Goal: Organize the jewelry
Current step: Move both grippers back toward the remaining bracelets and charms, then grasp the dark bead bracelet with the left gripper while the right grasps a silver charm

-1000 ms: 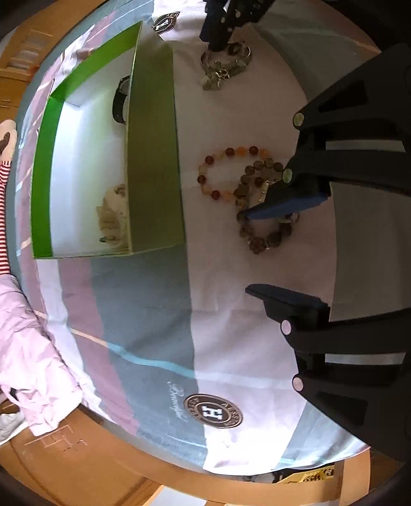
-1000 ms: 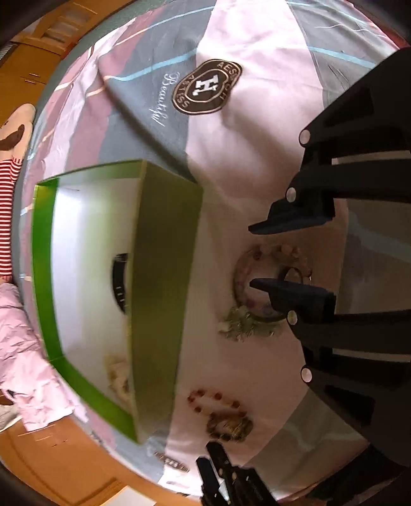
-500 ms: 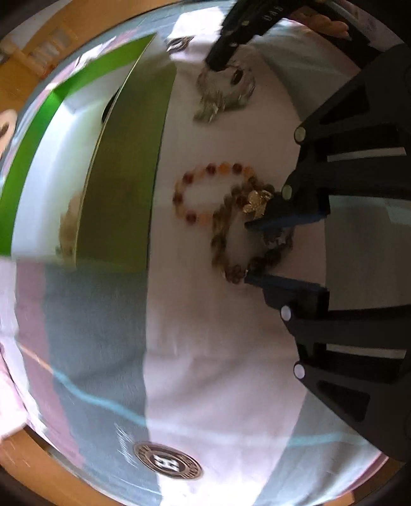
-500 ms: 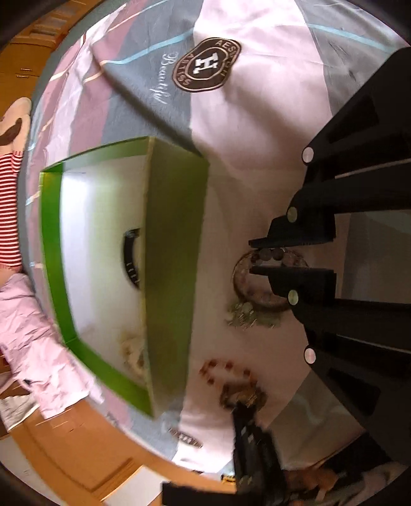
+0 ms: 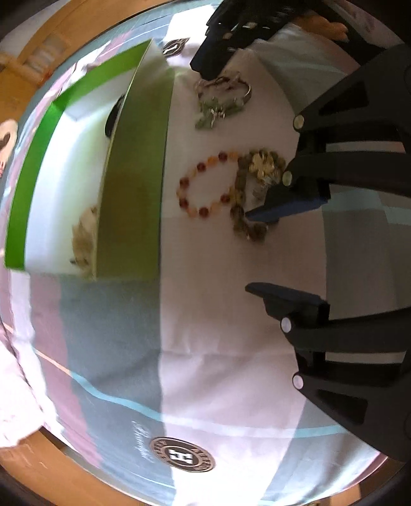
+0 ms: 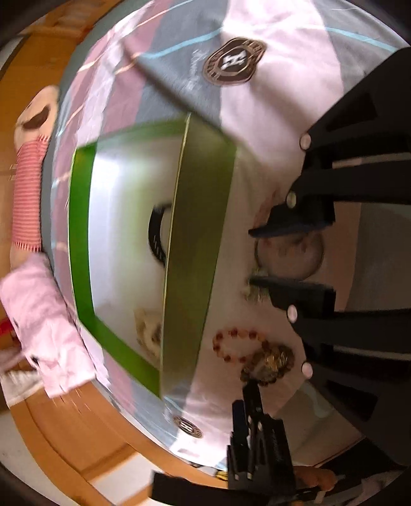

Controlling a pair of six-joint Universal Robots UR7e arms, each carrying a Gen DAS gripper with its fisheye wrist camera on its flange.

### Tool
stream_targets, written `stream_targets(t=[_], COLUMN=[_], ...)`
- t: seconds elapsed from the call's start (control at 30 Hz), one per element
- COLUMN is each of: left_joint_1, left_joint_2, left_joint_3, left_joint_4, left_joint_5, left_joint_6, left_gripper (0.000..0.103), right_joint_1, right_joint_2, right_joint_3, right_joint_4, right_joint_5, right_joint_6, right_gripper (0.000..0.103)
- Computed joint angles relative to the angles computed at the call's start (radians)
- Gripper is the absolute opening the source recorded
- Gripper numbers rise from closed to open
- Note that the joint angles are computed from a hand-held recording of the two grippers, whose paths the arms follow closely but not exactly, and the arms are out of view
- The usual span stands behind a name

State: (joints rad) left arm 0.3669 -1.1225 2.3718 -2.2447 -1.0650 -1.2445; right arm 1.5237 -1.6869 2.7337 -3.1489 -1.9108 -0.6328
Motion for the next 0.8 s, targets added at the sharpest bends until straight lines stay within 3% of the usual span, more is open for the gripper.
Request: stream_targets(t=[0.03, 0.13, 0.17, 0.2, 0.23, 0.37, 0.47, 0.67, 0.7, 0.73, 0.8], left_joint_1=[0.003, 0.003, 0.000, -0.003, -0.006, -0.011, 0.002, -0.002, -0.011, -0.016, -0.023], left_joint_2=[0.000, 0.004, 0.004, 0.005, 0.006, 0.017, 0.041, 0.091, 0.093, 0.092, 0.078], left_joint_3=[0.000, 0.001, 0.001, 0.001, -0.001, -0.012, -0.028, -0.045, -0.046, -0.049, -0.045], left_joint_4=[-0.001, -0.002, -0.003, -0.004, -0.001, 0.012, 0.028, 0.043, 0.047, 0.059, 0.061], left_joint_5=[-0.003, 0.001, 0.001, 0.002, 0.006, 0.014, 0.027, 0.044, 0.044, 0.050, 0.060], left_joint_6=[-0.002, 0.012, 0.013, 0.016, 0.016, 0.016, 0.035, 0.043, 0.041, 0.038, 0.028], left_gripper=[0.047, 0.052, 0.054, 0.057, 0.059, 0.059, 0.056, 0.029, 0.017, 0.013, 0.012], right_joint_1=[0.009, 0.042, 0.051, 0.060, 0.060, 0.033, 0.013, -0.027, -0.027, -0.028, -0.029], right_joint_2=[0.034, 0.153, 0.189, 0.223, 0.252, 0.166, 0.077, -0.040, -0.039, -0.039, -0.049], right_joint_3=[0.006, 0.013, 0.012, 0.012, 0.011, 0.008, 0.007, 0.000, 0.000, -0.001, 0.001], right_joint_4=[-0.040, -0.132, -0.157, -0.182, -0.195, -0.115, -0.078, 0.024, 0.023, 0.024, 0.026], right_joint_5=[0.000, -0.056, -0.077, -0.103, -0.119, -0.073, -0.024, 0.047, 0.049, 0.053, 0.061], right_joint_6=[-0.003, -0.011, -0.017, -0.018, -0.017, -0.001, -0.002, -0.003, 0.001, 0.001, -0.003], right_gripper=[0.058, 0.058, 0.051, 0.029, 0.017, 0.007, 0.006, 0.006, 0.006, 0.006, 0.006])
